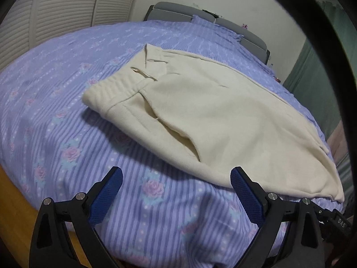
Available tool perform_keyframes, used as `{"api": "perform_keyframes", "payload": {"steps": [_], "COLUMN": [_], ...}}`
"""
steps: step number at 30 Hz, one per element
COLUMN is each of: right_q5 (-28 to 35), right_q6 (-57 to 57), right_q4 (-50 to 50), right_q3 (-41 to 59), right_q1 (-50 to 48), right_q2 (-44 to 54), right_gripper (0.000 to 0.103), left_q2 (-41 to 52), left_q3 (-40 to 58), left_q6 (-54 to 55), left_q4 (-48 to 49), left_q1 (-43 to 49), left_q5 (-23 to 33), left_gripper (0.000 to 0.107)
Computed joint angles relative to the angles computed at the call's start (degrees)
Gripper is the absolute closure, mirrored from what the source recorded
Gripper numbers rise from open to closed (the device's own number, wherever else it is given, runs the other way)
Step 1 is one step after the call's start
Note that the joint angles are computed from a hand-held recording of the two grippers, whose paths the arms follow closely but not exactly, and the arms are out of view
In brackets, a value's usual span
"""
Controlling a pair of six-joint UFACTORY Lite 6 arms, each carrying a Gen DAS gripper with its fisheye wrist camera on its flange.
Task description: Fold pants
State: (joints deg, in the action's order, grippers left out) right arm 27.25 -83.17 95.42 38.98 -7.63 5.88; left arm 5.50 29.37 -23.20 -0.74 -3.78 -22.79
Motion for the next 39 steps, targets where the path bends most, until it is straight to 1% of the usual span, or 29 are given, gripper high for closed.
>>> {"api": "perform_keyframes", "payload": {"steps": [2,4,5,8,10,13,14,15,16,17,18,21,22,25,26,27,29,31,34,36,38,39], "right_q5": [-1.2,-1.2,-1.2,-0.5,1.1,3.6,4.0,4.4,5.0,5.7,6.1,5.0,3.4,-3.6,-6.3,-7.8,-8.0,-9.0,-9.3,-8.2,-9.1,-8.5], "right_q6": [-2.1,-2.2,-2.8,-4.3,-4.7,-6.3,-6.2,-5.5,-5.0,-5.1,-5.7,-8.8,-10.9,-13.4,-12.8,-11.4,-7.5,-6.0,-2.9,-1.9,0.5,2.3], "right_q4": [2.1,3.0,3.9,5.2,4.9,4.4,4.1,3.4,3.0,3.5,4.5,8.1,10.1,14.5,14.0,12.3,5.8,2.3,-4.7,-7.7,-10.0,-11.8], "right_q3": [0.9,2.1,2.6,3.7,3.8,3.1,3.6,4.3,5.2,5.8,6.3,8.8,9.7,12.9,14.0,14.8,14.3,11.3,6.5,2.4,1.9,2.0], "right_q1": [0.9,1.1,1.2,1.3,0.6,-1.1,-1.4,-1.7,-2.3,-3.0,-3.5,-3.3,-2.6,0.1,0.9,1.3,1.5,1.6,1.9,1.0,1.5,0.8], "right_q2": [1.0,2.1,2.7,4.3,5.1,5.3,5.9,6.6,7.5,8.2,8.8,10.9,11.5,13.4,13.9,14.1,11.8,6.8,-1.4,-6.2,-7.4,-7.5], "right_gripper": [0.024,0.024,0.024,0.024,0.024,0.024,0.024,0.024,0.024,0.024,0.025,0.026,0.028,0.049,0.065,0.076,0.084,0.085,0.086,0.086,0.086,0.086], "left_q2": [1.7,3.4,4.6,8.5,11.1,14.4,14.9,14.8,14.8,15.9,16.2,16.5,17.0,18.1,18.0,17.5,14.6,10.7,2.1,-0.8,-1.9,-2.1], "left_q3": [0.7,2.2,3.0,5.4,6.4,8.7,9.3,9.3,9.5,11.8,12.5,14.0,14.3,16.0,15.9,15.4,13.5,10.5,4.2,2.1,0.9,0.7], "left_q6": [-2.7,-6.8,-9.8,-18.0,-20.0,-21.4,-22.2,-22.8,-23.2,-23.6,-22.2,-19.3,-20.4,-26.7,-28.8,-30.9,-29.1,-25.5,-13.7,-10.1,-9.9,-10.4], "left_q4": [3.3,7.5,10.1,18.6,21.1,21.5,22.0,22.3,22.7,23.1,21.7,19.0,20.0,24.8,26.5,28.3,25.8,22.0,10.5,7.3,7.7,7.9], "left_q1": [0.5,1.3,2.0,4.0,4.4,4.1,4.2,4.0,3.6,3.1,2.3,1.4,1.8,3.1,3.8,4.2,3.6,3.2,1.1,0.4,0.5,0.6], "left_q5": [-0.8,-1.2,-1.8,-4.3,-7.2,-8.3,-8.3,-8.3,-7.8,-6.1,-5.1,-2.8,-2.9,-2.4,-2.4,-2.7,-2.2,-2.5,-1.4,-0.6,-0.1,0.3], "left_gripper": [0.010,0.010,0.013,0.018,0.019,0.028,0.037,0.049,0.054,0.060,0.066,0.072,0.073,0.085,0.090,0.095,0.096,0.097,0.097,0.097,0.097,0.097]}}
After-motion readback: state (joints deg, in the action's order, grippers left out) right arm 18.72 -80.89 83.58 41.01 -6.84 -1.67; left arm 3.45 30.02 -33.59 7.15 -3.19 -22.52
